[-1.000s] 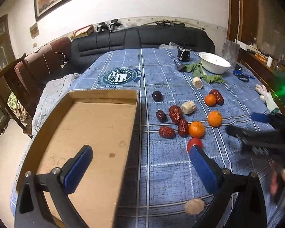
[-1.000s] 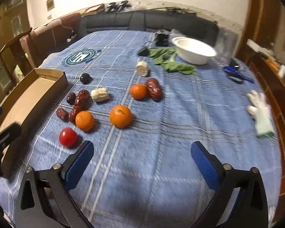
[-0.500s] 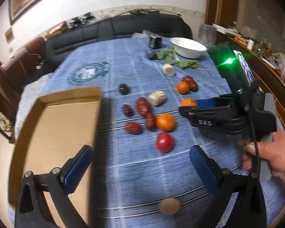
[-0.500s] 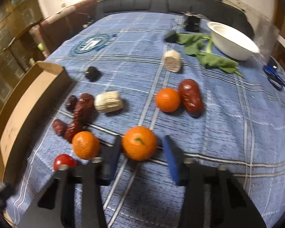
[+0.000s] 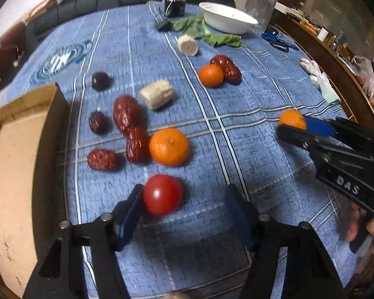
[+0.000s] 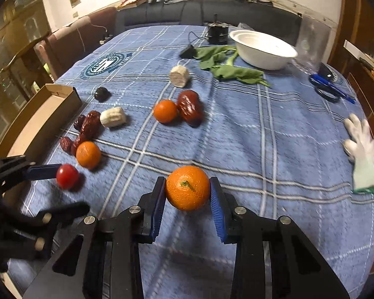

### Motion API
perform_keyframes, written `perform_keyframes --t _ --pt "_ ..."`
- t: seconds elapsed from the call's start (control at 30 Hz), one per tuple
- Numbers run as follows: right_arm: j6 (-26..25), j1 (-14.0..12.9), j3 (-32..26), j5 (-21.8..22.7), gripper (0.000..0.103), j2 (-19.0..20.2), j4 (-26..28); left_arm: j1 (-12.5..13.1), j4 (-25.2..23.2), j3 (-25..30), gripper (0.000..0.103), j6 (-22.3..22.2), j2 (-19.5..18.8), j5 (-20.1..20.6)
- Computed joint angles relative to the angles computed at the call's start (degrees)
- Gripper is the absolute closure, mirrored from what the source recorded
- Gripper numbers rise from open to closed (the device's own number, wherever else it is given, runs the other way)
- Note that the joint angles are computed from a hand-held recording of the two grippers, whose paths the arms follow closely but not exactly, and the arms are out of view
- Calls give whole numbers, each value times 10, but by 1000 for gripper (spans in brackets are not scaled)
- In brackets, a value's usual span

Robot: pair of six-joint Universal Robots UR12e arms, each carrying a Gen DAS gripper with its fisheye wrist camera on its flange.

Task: Organize fruits
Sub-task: 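Grasp the red tomato with the left gripper while the right gripper holds the mandarin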

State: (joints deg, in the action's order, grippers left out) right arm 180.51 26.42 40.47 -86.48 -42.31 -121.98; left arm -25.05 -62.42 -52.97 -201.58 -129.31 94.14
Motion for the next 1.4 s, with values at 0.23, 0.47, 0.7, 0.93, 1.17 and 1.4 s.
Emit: perform_keyframes --t 0.23,0.47,0.7,0.93,1.17,1.4 --pt "6 -2 33 -1 69 -19 -15 0 -44 28 59 14 -11 16" --pt "11 -1 38 -7 69 -23 1 -4 -108 69 64 32 -28 28" --pt "9 1 32 -20 69 -24 17 -2 -160 103 72 60 -41 14" --pt "12 2 39 -24 69 -31 19 0 -157 102 72 67 -39 -9" --pt "25 4 53 -22 69 -39 17 4 -115 62 72 58 -18 -37" --pt "32 8 67 -23 69 -49 6 11 -72 22 72 53 10 -52"
